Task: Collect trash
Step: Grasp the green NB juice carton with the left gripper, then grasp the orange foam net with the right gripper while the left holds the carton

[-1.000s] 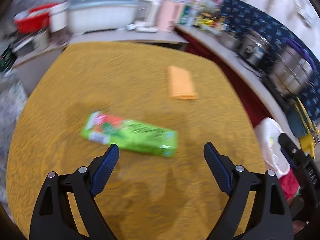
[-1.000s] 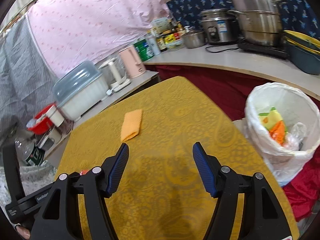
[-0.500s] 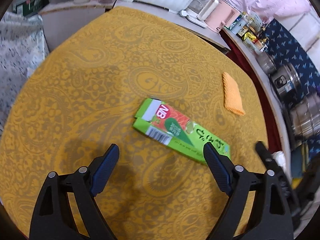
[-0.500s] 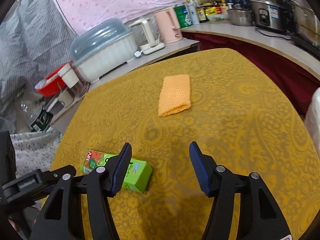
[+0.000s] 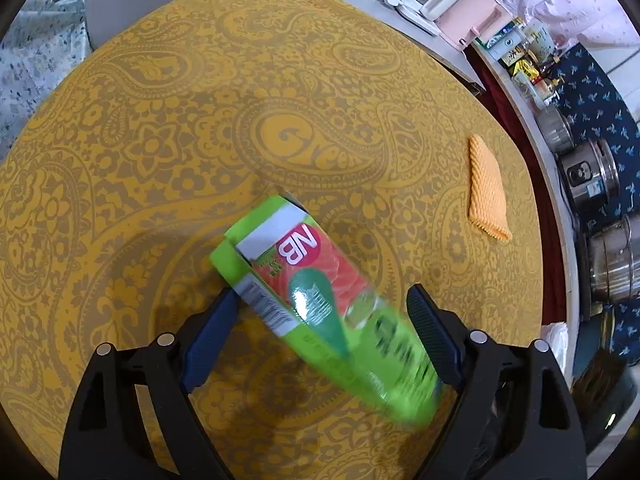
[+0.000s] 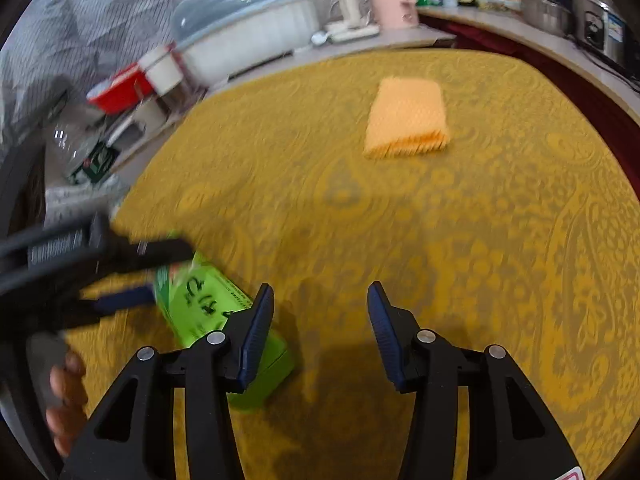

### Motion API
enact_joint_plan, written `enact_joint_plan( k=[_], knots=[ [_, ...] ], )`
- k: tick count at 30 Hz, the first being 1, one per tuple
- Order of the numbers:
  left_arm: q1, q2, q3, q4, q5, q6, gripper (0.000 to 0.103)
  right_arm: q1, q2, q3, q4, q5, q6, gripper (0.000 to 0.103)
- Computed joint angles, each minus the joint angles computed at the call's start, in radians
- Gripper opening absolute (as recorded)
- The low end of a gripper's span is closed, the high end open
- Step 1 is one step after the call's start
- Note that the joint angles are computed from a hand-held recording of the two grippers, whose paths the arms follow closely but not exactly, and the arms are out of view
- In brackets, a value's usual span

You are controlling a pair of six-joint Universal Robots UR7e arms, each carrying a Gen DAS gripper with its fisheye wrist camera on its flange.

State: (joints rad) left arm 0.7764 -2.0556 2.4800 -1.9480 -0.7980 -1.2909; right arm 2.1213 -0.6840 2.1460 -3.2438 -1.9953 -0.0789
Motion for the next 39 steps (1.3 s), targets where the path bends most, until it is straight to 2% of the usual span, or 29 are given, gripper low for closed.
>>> enact_joint_plan(
  k=[3, 10, 14, 15, 19, 23, 28, 35, 39],
  knots=[
    [-0.025, -0.016, 0.004, 0.040, -0.023, -0.028, 0.082, 0.041, 0.003, 0.042, -0.029, -0.036, -0.014, 0.047],
    [-0.126, -0.025, 0.013, 0.204, -0.042, -0.128, 0.079, 0.082, -0.025, 0.139, -0.086, 0.017, 0.058, 0.047],
    [-0.163, -0.034, 0.020, 0.254, -0.039, -0.135, 0.058, 0.079, -0.063, 0.192, -0.124, -0.003, 0.093, 0.047],
    [-0.167, -0.036, 0.022, 0.254, -0.042, -0.132, 0.056, 0.074, -0.075, 0.204, -0.133, -0.009, 0.100, 0.047],
    [-0.183, -0.026, 0.035, 0.228, -0.051, -0.121, 0.055, 0.055, -0.108, 0.233, -0.172, -0.040, 0.114, 0.047],
    [-0.184, 0.008, 0.040, 0.148, -0.067, -0.075, 0.053, 0.033, -0.124, 0.232, -0.202, -0.056, 0.123, 0.047],
    [-0.179, 0.060, 0.023, 0.093, -0.048, -0.022, 0.052, 0.010, -0.115, 0.175, -0.213, -0.071, 0.103, 0.047],
    [-0.099, 0.167, -0.036, -0.066, 0.021, 0.133, 0.052, -0.038, -0.047, -0.009, -0.175, -0.065, 0.073, 0.048],
    [-0.041, 0.233, -0.073, -0.185, 0.050, 0.247, 0.052, -0.071, 0.013, -0.117, -0.138, -0.064, 0.092, 0.048]
  ],
)
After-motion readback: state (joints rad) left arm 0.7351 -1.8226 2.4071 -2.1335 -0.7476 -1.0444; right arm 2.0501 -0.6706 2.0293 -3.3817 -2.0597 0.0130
